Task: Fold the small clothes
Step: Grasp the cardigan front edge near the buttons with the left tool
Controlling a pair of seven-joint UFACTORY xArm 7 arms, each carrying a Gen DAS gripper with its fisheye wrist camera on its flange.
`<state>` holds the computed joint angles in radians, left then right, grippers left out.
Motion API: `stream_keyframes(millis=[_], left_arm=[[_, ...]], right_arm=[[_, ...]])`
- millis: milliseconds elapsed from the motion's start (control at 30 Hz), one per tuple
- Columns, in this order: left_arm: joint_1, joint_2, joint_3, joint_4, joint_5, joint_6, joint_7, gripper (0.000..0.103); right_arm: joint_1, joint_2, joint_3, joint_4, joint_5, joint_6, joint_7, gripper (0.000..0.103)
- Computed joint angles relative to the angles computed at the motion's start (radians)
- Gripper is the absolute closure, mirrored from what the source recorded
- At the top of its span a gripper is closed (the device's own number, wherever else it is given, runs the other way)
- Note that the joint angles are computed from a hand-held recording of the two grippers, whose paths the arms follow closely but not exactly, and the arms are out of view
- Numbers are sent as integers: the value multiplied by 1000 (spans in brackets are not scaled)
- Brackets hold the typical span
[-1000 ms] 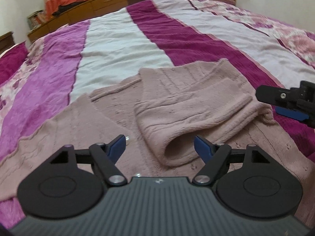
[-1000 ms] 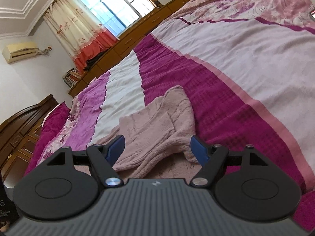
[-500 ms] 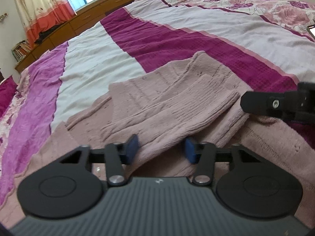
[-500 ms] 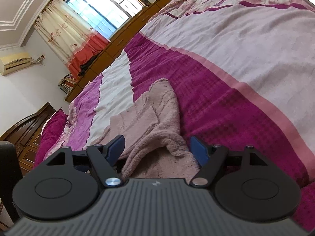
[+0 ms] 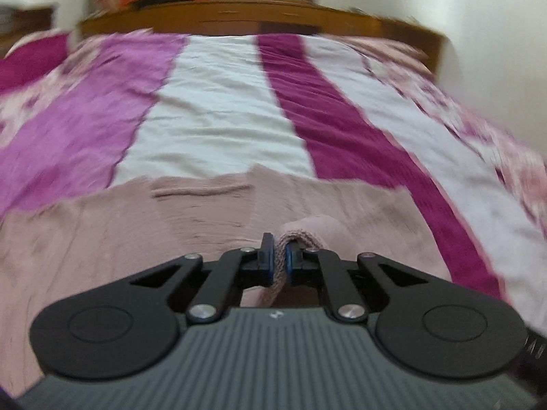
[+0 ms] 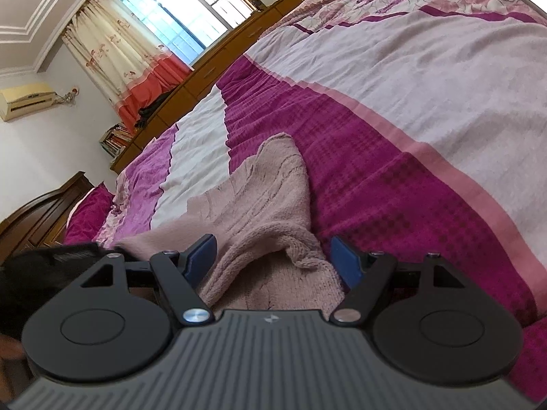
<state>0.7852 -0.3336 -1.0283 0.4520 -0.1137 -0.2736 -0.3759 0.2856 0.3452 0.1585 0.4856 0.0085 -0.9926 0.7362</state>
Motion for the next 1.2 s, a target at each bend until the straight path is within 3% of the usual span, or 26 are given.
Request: stream_keyframes(millis=[300,367,533,667,733,933,1200], left_arm=[[-195,-12,323,-95,-5,62,-47,92],[-228,-23,367,-123,8,75,-42,91],[-288,-80,440,-186,75,138,-46,67],[-344,-125,509,-229,128,131,-49,57],[-318,-141,483,-228,142,125,-57,53],[-201,-93,351,-170,167,68,-30,53],[200,-86,-107,-80,130,26,19,54]], right_arm=[[17,-3,-1,1,31,10,-37,23],[24,-2,-1,5,42,15,-52,23],[39,-3,-3,12,67,26,-92,23],[46,-14,0,7,82,37,-112,23],[54,-34,2,-4,95,47,-122,23],[93,-91,9,-35,146,56,-193,23],[122,-118,20,-44,152,60,-272,24]])
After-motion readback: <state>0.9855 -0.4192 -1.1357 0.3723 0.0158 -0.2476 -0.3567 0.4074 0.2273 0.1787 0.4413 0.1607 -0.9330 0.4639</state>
